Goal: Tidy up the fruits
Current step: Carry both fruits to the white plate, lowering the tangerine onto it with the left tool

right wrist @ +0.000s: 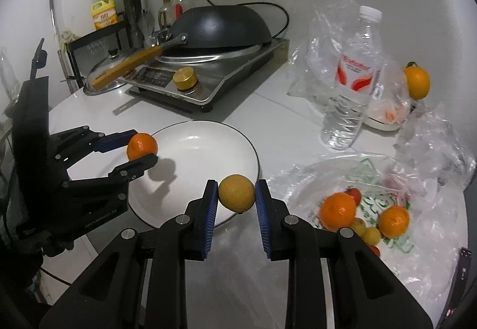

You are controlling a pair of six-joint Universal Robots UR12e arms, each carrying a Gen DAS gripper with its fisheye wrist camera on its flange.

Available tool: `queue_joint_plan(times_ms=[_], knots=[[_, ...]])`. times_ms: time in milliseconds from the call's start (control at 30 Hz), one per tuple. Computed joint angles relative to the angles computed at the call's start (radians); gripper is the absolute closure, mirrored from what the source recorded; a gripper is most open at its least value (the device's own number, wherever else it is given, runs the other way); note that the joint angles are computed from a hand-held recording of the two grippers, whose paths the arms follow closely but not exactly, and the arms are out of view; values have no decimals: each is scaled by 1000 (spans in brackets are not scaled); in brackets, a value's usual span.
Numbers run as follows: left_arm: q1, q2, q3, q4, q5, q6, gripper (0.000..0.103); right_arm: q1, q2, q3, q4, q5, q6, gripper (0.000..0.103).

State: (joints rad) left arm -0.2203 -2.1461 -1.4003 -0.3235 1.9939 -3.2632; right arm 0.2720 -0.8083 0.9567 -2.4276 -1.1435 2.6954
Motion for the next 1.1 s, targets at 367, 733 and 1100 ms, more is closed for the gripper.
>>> queue_joint_plan(times_ms=[367,733,1100], knots=[[27,-12,19,-72,-76,-43,62,28,79,-129,94,-1,-6,75],[27,-22,22,-76,-41,-15,62,50,149,-249,161,15,15,75],[36,-8,-5,4,-83,-33,61,62,243,-419,325,30,28,75]])
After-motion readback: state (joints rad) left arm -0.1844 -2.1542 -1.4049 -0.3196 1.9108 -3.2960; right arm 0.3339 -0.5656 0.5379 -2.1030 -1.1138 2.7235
